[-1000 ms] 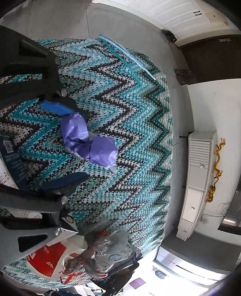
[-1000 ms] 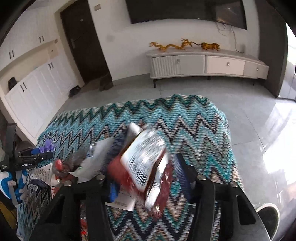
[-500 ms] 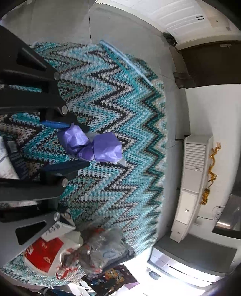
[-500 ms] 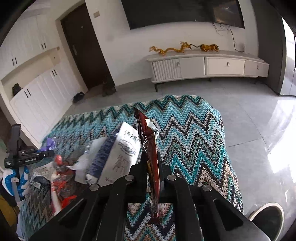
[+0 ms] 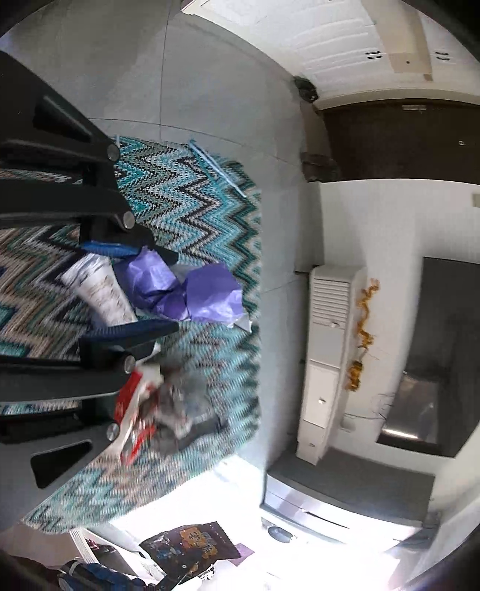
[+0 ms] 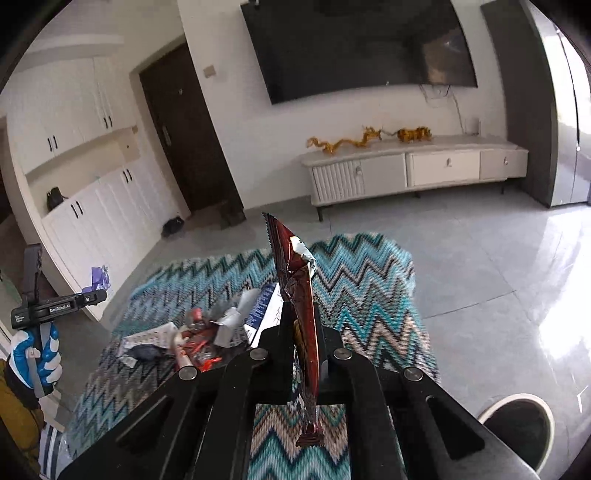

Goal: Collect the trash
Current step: 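Carry both items over the bin and open both tools to drop them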

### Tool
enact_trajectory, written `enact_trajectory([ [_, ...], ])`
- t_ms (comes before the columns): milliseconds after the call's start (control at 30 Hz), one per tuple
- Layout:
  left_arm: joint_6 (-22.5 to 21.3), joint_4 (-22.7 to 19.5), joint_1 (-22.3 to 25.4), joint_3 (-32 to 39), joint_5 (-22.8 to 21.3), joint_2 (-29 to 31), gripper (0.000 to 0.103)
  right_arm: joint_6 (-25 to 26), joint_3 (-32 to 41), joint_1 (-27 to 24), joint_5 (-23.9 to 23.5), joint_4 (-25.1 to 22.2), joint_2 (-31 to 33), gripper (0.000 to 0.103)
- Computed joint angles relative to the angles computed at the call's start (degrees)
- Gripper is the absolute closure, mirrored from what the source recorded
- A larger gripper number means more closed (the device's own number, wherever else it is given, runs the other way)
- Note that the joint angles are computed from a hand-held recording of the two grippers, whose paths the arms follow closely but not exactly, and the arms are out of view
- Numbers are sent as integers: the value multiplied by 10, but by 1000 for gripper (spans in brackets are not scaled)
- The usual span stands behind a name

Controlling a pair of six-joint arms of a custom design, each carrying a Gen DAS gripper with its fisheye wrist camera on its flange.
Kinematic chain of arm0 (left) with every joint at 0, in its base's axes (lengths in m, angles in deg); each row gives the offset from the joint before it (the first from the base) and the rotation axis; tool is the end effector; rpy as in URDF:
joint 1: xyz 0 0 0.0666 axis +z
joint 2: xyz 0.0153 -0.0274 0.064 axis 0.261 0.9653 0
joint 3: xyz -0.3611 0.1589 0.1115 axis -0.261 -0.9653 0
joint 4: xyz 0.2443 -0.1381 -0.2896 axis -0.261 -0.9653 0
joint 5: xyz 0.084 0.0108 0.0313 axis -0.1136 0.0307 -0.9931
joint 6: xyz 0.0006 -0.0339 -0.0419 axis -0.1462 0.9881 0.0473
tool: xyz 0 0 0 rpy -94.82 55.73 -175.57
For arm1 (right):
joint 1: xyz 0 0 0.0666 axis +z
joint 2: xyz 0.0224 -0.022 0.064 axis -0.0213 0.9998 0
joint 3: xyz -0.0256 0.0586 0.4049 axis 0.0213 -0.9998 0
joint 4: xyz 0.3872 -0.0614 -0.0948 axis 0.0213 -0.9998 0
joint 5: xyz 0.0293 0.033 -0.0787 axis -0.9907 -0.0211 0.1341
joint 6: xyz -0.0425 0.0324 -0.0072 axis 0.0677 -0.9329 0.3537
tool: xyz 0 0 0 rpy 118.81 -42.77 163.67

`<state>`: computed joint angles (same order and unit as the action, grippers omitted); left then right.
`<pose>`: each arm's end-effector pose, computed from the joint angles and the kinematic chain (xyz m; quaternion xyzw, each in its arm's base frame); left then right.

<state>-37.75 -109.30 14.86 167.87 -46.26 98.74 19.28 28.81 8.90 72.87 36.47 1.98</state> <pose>0.6320 -0.0157 0.5714 0.1438 0.9069 -0.1314 0.3736 0.4818 0.0830 0.5636 0.0840 0.8802 0.0890 0.4585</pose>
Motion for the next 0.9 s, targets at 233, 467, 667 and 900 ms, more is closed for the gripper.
enact_trajectory([
  [233, 4, 33, -31, -82, 19, -98, 75, -9, -72, -11, 28, -2, -117, 97],
  [467, -1, 35, -112, -112, 25, -148, 75, -25, -147, -76, 29, -22, -228, 97],
  [667, -11, 20, -222, -101, 11, -149, 75, -30, -204, -157, 0, -32, -294, 97],
  [900, -29, -16, -357, -48, -15, -96, 75, -26, -276, -287, -78, -44, -336, 97],
])
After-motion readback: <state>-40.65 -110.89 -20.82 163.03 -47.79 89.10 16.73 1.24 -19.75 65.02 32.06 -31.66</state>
